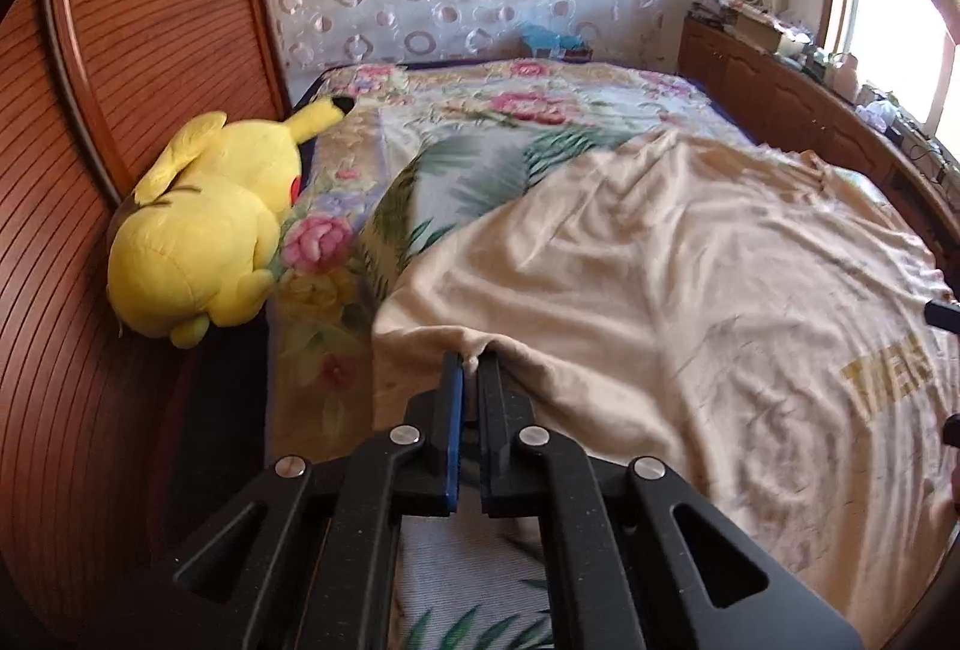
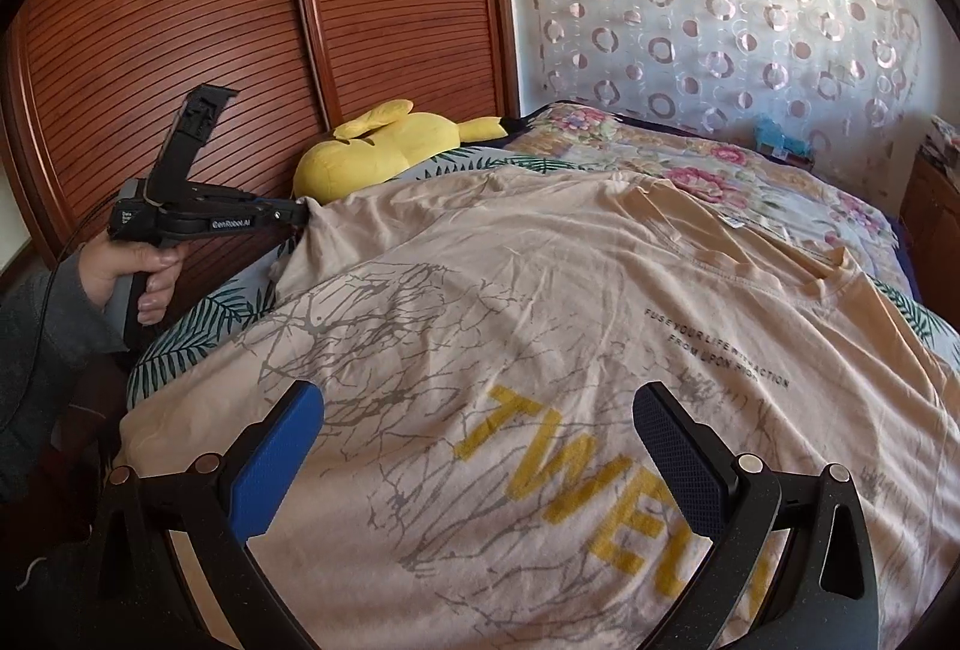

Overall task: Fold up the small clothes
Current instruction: 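Grasp the beige shirt's side with the left tool and fold it inward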

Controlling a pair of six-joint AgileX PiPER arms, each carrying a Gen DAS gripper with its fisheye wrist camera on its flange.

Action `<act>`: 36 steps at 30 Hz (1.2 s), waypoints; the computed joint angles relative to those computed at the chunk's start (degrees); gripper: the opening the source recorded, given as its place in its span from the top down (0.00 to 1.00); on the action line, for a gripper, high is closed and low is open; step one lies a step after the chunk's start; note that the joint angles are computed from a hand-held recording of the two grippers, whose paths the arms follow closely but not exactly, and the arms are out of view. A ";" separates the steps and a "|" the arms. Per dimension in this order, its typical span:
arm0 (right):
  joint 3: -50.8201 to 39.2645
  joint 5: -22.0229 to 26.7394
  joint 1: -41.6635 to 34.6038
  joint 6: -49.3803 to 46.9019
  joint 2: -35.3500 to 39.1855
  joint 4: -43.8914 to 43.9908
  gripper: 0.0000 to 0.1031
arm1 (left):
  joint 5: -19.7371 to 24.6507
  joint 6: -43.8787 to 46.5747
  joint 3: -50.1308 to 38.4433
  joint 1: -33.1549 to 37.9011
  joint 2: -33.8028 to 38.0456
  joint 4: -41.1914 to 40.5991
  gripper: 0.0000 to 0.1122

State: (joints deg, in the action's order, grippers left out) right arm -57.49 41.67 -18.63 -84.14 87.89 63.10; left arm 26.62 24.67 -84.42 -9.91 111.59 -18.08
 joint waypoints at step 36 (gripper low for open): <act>-12.56 -0.84 6.88 10.33 5.12 -8.76 0.18 | -10.21 24.77 21.40 -2.26 -15.11 -30.74 0.27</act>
